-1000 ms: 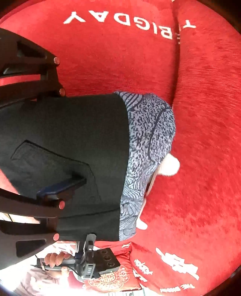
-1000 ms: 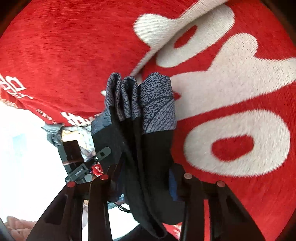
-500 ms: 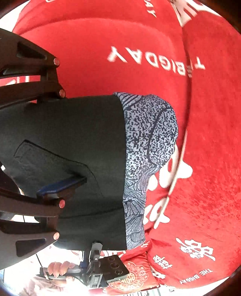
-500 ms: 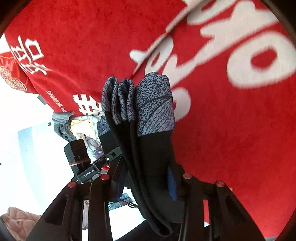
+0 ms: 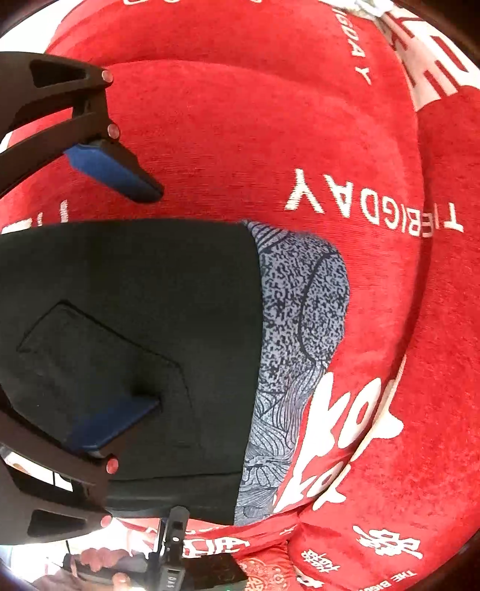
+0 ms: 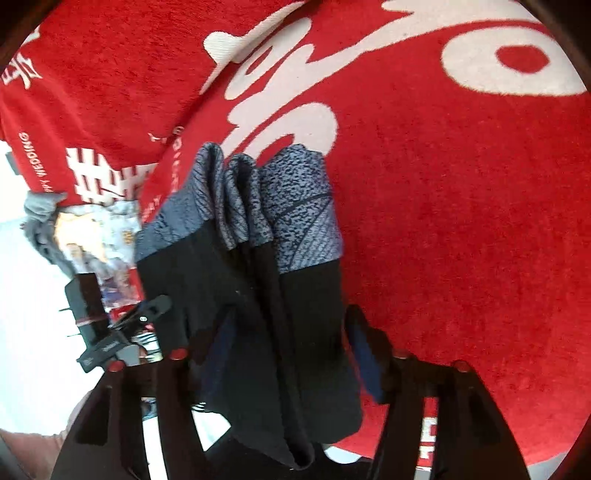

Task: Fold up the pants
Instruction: 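Lower the held pants onto the bedspread and open the right gripper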

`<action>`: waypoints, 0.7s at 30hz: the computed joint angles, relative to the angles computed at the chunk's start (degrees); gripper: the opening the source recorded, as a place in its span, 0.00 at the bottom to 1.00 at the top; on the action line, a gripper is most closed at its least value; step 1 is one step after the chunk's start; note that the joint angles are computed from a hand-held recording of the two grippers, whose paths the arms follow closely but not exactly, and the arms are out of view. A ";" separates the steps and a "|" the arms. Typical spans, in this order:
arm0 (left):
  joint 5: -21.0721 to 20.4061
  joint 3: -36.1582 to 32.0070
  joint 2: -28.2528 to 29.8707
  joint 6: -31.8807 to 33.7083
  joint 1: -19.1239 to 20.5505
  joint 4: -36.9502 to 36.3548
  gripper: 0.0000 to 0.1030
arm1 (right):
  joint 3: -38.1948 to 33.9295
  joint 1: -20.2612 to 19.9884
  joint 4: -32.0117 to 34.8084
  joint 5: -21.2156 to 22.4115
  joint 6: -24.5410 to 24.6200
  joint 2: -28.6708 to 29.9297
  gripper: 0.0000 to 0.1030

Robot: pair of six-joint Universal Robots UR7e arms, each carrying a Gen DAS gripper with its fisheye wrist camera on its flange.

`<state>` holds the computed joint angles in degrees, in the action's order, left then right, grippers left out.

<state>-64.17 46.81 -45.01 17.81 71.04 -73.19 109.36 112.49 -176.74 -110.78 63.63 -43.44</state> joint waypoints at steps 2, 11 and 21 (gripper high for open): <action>0.77 -0.41 -0.06 -0.30 -0.17 0.91 1.00 | -1.37 1.27 5.57 -2.76 2.17 -0.72 0.71; 8.51 11.04 -7.96 4.60 -4.07 -12.63 1.00 | -10.55 8.72 26.72 -17.38 8.63 -1.35 0.56; 13.06 9.27 -3.86 1.44 -1.91 -16.27 1.00 | -16.62 7.06 32.51 -16.08 5.49 3.88 0.21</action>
<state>-51.11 56.08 -48.88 19.24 69.12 -89.46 92.73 119.55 -144.24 -126.86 69.12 -39.55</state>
